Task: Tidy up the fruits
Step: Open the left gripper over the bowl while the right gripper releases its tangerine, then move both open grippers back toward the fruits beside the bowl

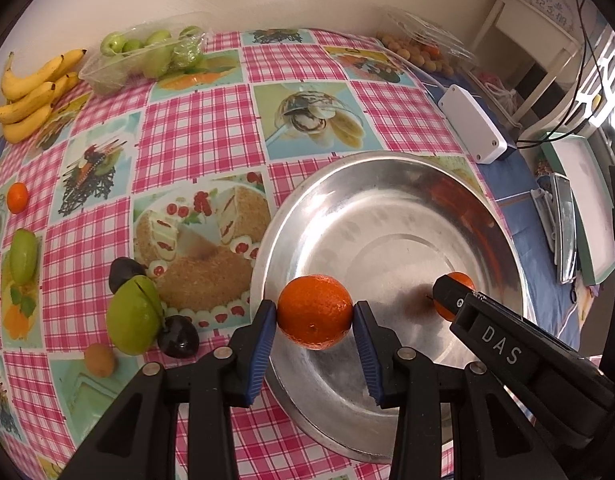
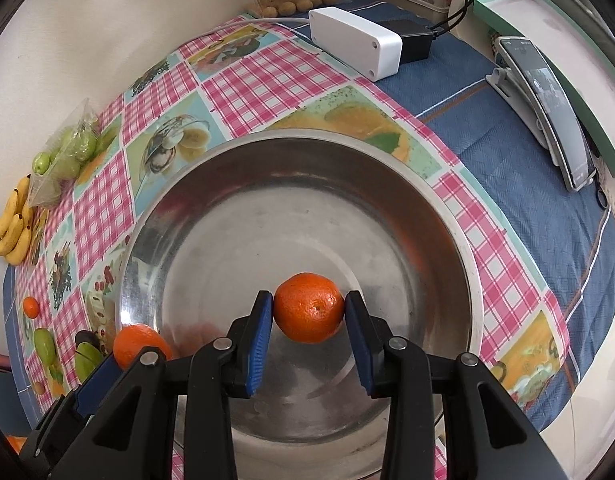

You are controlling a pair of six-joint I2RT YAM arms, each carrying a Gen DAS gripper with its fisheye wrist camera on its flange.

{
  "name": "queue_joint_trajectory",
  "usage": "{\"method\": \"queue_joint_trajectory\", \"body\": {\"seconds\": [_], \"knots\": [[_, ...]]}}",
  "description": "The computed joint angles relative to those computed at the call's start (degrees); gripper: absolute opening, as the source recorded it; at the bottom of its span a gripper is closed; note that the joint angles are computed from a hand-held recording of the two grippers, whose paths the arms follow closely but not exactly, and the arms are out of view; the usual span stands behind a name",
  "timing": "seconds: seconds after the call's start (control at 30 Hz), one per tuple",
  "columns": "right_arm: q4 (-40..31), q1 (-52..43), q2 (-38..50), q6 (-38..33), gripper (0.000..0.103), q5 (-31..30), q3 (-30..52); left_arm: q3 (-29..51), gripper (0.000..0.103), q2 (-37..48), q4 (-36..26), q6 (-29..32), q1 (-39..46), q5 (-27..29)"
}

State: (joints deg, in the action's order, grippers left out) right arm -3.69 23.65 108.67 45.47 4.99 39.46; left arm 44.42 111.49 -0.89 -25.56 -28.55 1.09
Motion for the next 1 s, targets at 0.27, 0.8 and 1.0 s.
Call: {"method": "queue_joint_trajectory", "body": {"seconds": [0.27, 0.8, 1.0], "knots": [[0.8, 0.6, -3.7, -1.1, 0.06, 1.1, -1.4, -0.9, 0.055, -2.6, -0.2, 0.2, -0.4, -0.4], [0.4, 0.3, -10.7, -1.8, 0.061, 2.5, -4.3, -7.2, 0.061, -10.8, -1.9, -0.6, 8.5, -4.1], [-0.6, 2.5, -10.2, -1.6, 0.061, 3.2, -3.7, -9.1, 0.062, -11.2, -2.5, -0.2, 15.6, -3.3]]}}
